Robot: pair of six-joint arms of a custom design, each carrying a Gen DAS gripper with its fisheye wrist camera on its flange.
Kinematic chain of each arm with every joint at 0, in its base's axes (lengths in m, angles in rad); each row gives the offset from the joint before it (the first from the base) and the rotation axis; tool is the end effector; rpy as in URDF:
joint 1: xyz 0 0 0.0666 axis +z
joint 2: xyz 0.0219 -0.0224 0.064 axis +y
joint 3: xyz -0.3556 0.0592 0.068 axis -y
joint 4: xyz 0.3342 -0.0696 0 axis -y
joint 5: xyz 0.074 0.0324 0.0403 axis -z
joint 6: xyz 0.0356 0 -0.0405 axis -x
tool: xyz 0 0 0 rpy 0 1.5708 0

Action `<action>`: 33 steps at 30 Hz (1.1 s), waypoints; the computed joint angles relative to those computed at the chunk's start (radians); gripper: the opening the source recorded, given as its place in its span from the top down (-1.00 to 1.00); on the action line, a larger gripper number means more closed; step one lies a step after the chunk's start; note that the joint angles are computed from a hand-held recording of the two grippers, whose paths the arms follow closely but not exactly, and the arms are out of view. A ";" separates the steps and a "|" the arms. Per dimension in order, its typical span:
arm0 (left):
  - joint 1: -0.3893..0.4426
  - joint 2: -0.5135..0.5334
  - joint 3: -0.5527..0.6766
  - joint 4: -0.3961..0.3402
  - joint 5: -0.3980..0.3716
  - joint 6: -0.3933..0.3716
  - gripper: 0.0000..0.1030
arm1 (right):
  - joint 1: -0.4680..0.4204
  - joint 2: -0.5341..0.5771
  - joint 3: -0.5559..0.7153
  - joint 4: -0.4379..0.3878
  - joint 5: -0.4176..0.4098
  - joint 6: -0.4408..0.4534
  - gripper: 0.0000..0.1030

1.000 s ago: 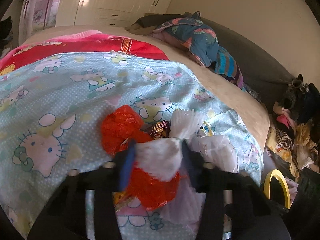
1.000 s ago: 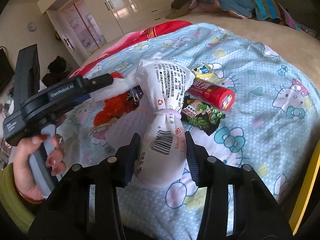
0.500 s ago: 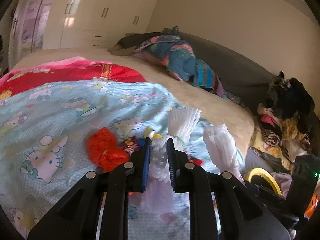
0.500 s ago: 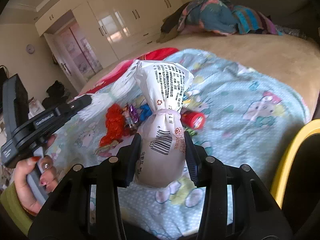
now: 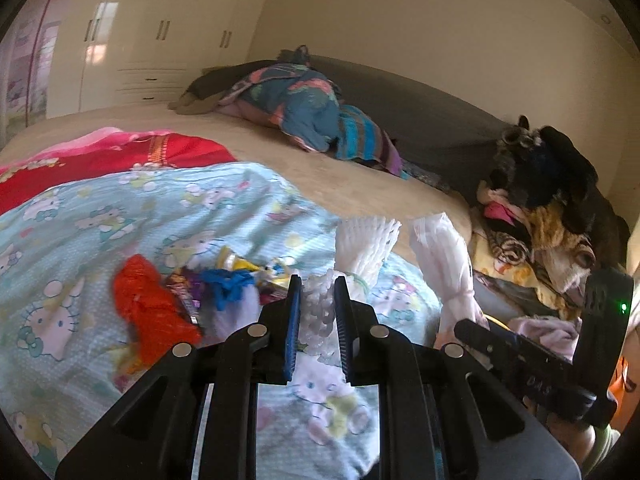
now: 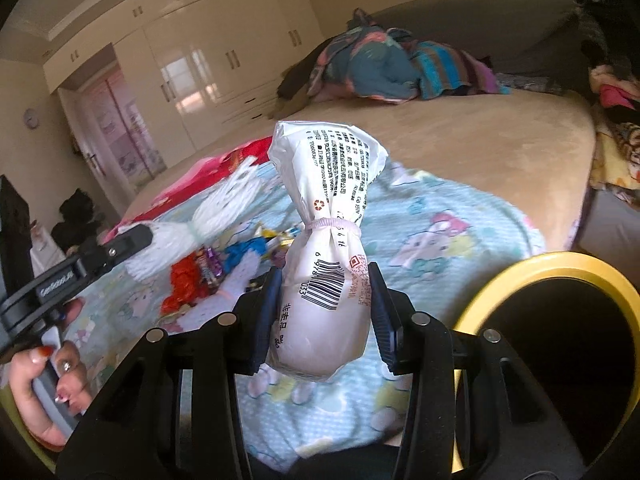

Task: Collect trash
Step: 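Carry the white bag and mesh net to the yellow bin and release both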

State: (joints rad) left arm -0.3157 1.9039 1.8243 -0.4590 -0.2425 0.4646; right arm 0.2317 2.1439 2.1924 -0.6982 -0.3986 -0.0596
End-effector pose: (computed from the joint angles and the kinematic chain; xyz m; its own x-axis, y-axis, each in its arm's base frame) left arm 0.6001 -0.1874 0.3620 -0.4832 -0.2998 -0.8226 -0.1242 0.9535 -0.2745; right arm 0.6691 0.1716 0.3439 -0.6183 -0.0895 -0.7809 -0.4764 0.8328 0.2818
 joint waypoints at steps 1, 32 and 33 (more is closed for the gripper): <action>-0.008 0.008 0.015 -0.010 0.003 -0.009 0.69 | -0.006 -0.006 -0.009 0.005 0.005 -0.004 0.32; -0.188 0.435 0.693 -0.443 0.143 -0.192 0.68 | -0.226 0.034 0.069 -0.135 0.081 -0.023 0.31; -0.190 0.456 0.726 -0.464 0.148 -0.193 0.68 | -0.233 0.037 0.072 -0.152 0.065 -0.005 0.31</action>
State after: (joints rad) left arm -0.5056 2.3599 2.5506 -0.9232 -0.0946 0.2711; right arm -0.0013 2.1811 2.2641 -0.8505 -0.3337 -0.0641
